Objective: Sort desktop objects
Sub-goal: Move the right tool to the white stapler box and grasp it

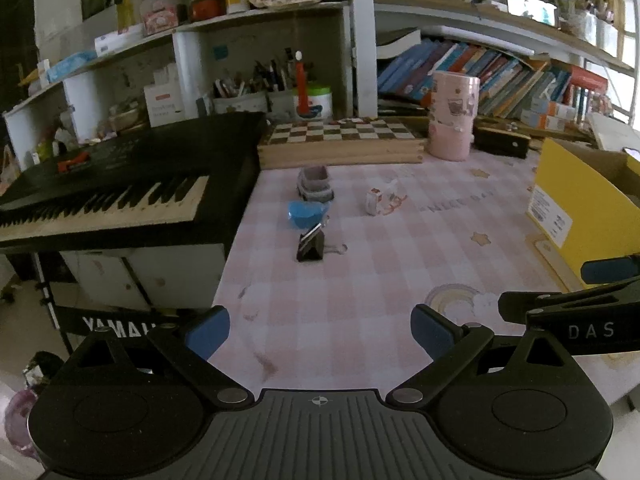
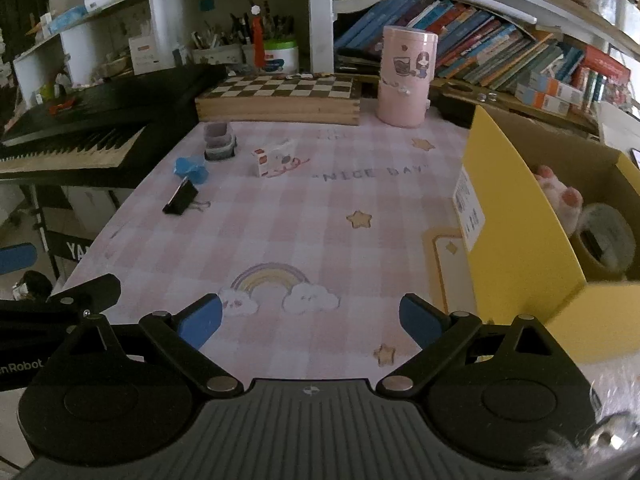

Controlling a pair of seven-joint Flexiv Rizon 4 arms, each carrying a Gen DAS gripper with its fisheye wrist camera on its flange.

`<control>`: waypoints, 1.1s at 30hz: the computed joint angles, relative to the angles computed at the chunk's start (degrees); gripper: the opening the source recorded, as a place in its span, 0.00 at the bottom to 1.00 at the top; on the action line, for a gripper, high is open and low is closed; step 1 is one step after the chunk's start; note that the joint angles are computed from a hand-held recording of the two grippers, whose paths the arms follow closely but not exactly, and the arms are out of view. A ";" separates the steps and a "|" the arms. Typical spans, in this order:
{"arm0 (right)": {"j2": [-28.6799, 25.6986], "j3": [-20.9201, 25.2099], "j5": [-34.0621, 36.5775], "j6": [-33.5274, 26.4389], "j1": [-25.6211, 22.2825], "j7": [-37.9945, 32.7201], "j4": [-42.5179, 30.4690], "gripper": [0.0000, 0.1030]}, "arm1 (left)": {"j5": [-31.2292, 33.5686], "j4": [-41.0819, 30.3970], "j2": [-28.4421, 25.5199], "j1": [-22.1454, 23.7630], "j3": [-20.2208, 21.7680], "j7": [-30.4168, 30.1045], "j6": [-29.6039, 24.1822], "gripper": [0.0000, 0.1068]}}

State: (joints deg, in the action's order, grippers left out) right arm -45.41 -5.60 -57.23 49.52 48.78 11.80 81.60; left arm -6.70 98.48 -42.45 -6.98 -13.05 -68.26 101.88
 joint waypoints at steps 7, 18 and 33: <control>-1.69 -0.80 0.46 5.07 -2.89 -4.08 -1.92 0.93 | -4.47 -6.40 -2.50 -8.33 9.38 -3.10 -3.57 0.92; -7.21 -3.32 5.47 12.31 -6.49 -11.69 -9.24 0.93 | -6.33 -17.97 -8.59 -15.19 19.11 -10.01 -10.32 0.91; -21.56 0.28 20.93 12.65 -12.38 -37.06 -32.77 0.92 | 3.20 -38.86 -20.11 -19.47 29.59 -20.41 -20.94 0.78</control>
